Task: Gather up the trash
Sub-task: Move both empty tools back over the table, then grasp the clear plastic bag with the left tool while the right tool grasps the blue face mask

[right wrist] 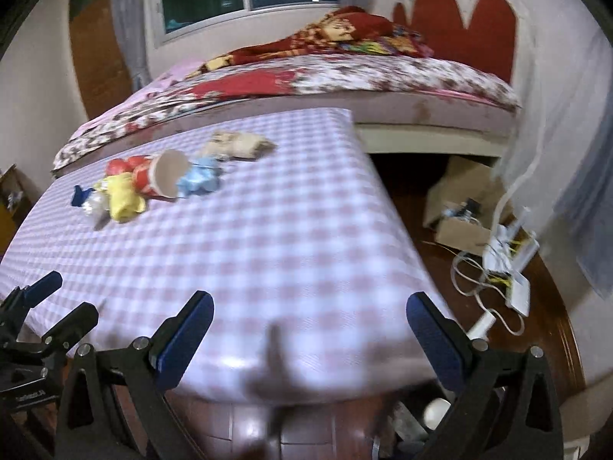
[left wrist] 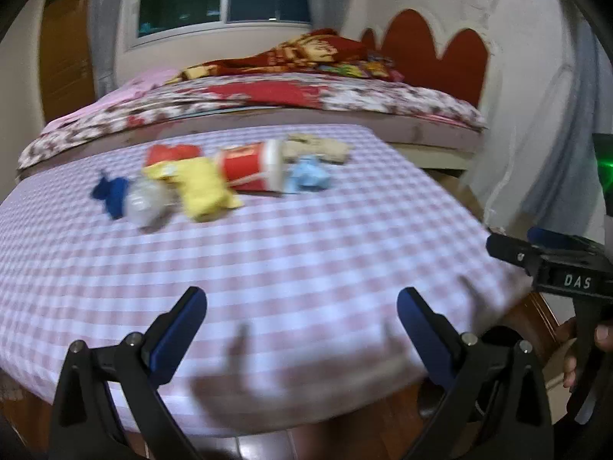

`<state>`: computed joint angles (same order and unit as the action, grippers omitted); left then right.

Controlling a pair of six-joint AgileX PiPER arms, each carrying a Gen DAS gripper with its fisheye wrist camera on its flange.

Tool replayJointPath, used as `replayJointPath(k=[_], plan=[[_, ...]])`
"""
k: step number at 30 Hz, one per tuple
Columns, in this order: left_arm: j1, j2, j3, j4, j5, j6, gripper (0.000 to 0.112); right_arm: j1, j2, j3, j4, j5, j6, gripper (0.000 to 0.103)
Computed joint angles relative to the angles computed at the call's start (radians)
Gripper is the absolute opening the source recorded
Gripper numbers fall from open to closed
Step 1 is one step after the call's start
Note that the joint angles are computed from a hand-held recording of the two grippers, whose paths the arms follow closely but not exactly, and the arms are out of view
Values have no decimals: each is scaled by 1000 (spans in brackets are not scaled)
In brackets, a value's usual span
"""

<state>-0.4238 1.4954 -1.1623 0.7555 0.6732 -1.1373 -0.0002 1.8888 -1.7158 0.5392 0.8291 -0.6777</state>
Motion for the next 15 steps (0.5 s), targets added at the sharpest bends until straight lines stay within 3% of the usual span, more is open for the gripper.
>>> replayJointPath(k=[8,12,15], plan=[[199,-72,97,-34,-56,75,100,145,41,-42,-22,-122,91,102],[314,-61,86,-84,-92,161,100,216,153,-250,-163,-15,238,102],[425,-6,28,-200,-138,296,99,251,244,-405,-193,30,287,102]])
